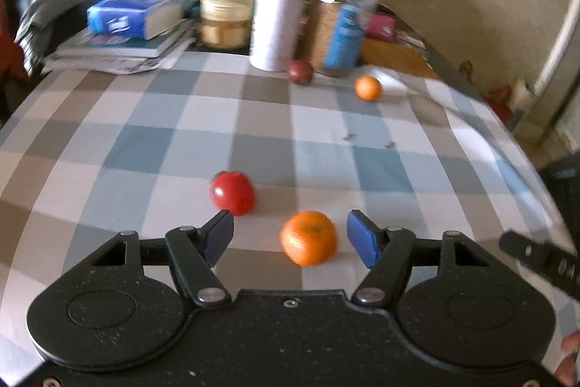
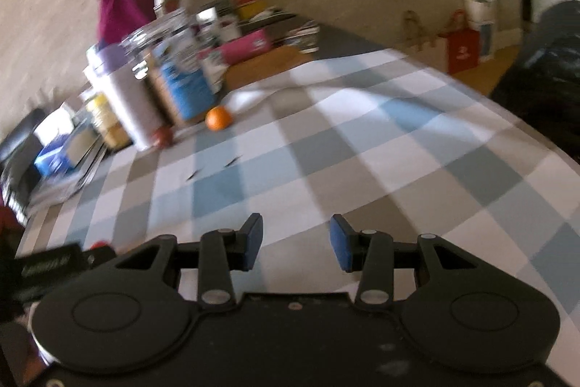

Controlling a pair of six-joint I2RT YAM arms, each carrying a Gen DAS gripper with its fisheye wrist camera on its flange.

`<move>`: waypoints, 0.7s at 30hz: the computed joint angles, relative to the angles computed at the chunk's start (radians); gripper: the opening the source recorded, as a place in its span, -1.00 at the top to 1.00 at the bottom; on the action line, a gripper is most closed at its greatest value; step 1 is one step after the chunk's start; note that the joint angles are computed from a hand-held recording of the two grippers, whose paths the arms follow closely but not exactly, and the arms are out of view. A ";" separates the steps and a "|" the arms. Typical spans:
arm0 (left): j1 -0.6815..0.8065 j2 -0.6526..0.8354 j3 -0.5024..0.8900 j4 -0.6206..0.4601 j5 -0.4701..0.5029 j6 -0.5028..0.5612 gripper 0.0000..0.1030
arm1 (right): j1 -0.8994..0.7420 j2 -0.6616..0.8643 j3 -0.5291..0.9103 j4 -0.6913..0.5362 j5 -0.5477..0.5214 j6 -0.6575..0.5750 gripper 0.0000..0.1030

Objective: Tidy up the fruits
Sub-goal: 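Move left gripper to an orange beside the red tomato while right gripper reaches another orange, then close left gripper on its orange while right gripper closes on its orange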

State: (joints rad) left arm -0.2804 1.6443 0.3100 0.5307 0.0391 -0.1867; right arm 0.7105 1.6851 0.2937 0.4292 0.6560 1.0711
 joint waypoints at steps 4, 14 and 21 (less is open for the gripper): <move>-0.066 0.047 0.039 -0.041 -0.056 0.032 -0.38 | -0.046 -0.004 -0.019 0.015 -0.057 0.012 0.13; -0.063 0.088 0.059 -0.045 -0.053 -0.003 -0.37 | -0.035 -0.014 0.006 -0.038 -0.149 -0.109 0.13; -0.090 0.122 0.071 -0.041 -0.087 -0.017 -0.37 | -0.040 -0.047 -0.008 -0.059 -0.192 -0.160 0.13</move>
State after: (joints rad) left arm -0.3702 1.7666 0.3811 0.4898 -0.0481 -0.2032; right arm 0.6709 1.6385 0.2853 0.3707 0.4645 0.9112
